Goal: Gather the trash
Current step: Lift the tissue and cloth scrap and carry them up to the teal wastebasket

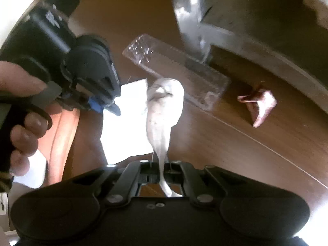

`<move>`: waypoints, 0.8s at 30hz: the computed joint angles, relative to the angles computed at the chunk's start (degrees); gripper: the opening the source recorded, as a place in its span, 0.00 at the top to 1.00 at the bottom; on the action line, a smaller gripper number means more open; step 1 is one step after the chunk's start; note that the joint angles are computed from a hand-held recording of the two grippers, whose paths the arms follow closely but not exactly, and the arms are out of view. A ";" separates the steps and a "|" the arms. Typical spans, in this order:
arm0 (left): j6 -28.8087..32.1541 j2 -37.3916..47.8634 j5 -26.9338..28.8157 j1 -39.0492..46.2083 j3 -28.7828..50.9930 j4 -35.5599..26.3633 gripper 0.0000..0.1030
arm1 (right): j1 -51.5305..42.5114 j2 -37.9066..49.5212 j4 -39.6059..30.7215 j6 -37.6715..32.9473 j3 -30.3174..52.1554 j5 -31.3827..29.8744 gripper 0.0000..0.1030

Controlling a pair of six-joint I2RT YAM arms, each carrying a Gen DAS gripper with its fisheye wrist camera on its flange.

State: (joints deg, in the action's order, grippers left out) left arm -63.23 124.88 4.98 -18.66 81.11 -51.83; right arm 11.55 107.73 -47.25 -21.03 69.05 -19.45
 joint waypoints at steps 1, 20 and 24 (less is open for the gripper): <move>-0.24 -0.25 -0.18 -0.27 0.94 -1.42 0.92 | -0.68 -1.69 -1.57 -0.19 0.21 0.30 1.00; -9.69 -17.17 5.12 -14.04 20.27 -29.98 0.92 | -12.06 -26.84 -32.38 -2.40 16.01 1.75 1.00; -9.82 -17.16 2.13 -17.85 31.06 -36.92 0.92 | -15.50 -29.46 -39.05 -4.05 23.15 0.95 1.00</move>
